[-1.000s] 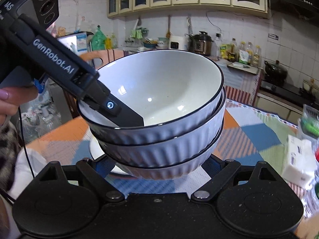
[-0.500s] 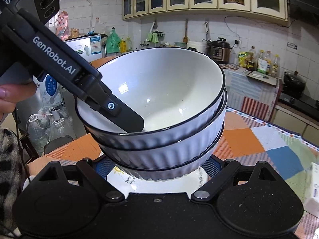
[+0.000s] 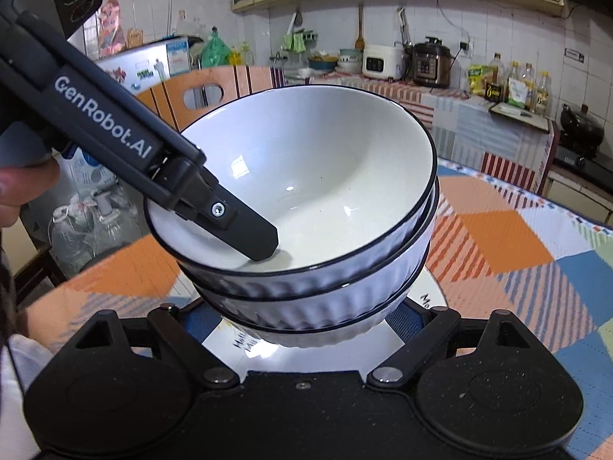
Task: Organize plates and bowls
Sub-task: 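Lift the bowl stack with the left gripper and carry it over the plates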
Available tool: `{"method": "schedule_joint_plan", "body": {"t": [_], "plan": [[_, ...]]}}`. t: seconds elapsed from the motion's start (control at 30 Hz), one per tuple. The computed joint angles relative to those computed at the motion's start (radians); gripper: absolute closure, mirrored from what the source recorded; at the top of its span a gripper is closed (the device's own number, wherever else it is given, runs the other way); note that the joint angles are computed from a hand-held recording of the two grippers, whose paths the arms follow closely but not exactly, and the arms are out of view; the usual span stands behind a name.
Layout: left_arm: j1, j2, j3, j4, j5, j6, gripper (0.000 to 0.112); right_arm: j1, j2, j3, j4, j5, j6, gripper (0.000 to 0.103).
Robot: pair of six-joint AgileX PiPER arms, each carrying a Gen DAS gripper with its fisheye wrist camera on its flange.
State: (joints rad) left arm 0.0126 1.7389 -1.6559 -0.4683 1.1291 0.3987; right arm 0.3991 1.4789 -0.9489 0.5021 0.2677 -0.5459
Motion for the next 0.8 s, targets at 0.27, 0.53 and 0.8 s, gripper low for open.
{"method": "schedule_joint_plan", "body": {"t": [0.27,0.53,0.8], "plan": [[-0.017,0.039,0.044,0.007,-0.050,0.013,0.069,0.016,0.044,0.027,-0.075,-0.043,0.061,0.010],[-0.034,0.030,0.086,0.016,-0.090,0.002,0.069,0.010,0.043,0.055,-0.008,-0.051,0.029,0.010],[-0.043,0.031,0.085,0.019,-0.097,-0.016,0.069,0.030,0.048,0.060,-0.185,-0.077,0.225,0.010]]}}
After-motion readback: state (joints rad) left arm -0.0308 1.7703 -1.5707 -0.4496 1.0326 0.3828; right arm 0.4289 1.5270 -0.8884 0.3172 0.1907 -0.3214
